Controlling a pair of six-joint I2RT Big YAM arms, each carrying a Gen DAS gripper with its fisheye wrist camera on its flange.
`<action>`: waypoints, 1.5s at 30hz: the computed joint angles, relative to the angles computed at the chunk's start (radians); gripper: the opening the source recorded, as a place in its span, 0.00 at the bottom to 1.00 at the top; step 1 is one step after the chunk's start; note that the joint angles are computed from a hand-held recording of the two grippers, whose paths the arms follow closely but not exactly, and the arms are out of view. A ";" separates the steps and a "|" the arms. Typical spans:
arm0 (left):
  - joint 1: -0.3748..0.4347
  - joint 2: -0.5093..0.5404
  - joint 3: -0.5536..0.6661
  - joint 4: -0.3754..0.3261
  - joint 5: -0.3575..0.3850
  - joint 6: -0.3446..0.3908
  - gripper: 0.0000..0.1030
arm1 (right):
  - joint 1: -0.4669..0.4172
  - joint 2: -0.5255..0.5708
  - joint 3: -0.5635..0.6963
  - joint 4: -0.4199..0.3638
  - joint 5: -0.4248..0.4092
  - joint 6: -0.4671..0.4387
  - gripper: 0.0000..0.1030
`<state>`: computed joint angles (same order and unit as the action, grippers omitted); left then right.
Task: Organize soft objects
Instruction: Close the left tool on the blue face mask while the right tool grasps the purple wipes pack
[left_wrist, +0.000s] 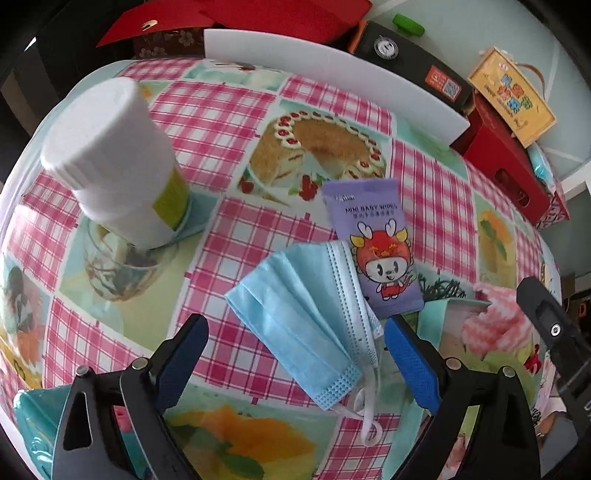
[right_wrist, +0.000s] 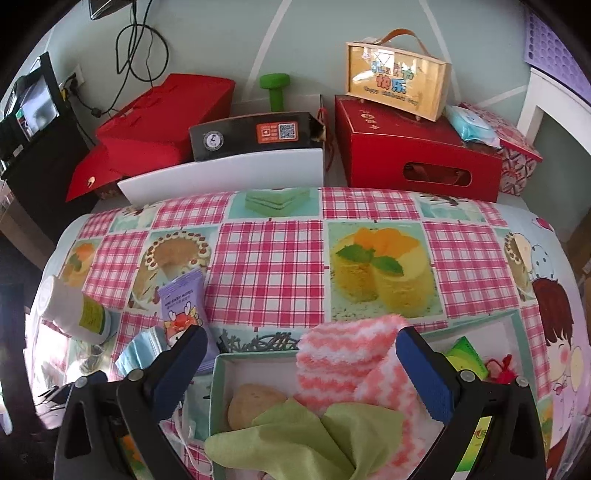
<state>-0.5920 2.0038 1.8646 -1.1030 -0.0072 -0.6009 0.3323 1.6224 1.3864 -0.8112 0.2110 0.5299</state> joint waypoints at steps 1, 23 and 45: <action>-0.002 0.003 0.001 -0.003 -0.001 0.003 0.92 | 0.000 0.001 0.001 -0.001 0.000 0.000 1.00; 0.014 -0.018 -0.036 0.034 -0.007 0.009 0.32 | 0.015 0.016 0.002 0.045 -0.040 -0.042 1.00; 0.112 -0.162 -0.182 0.169 0.098 -0.082 0.14 | 0.087 0.077 0.052 0.072 -0.005 -0.138 1.00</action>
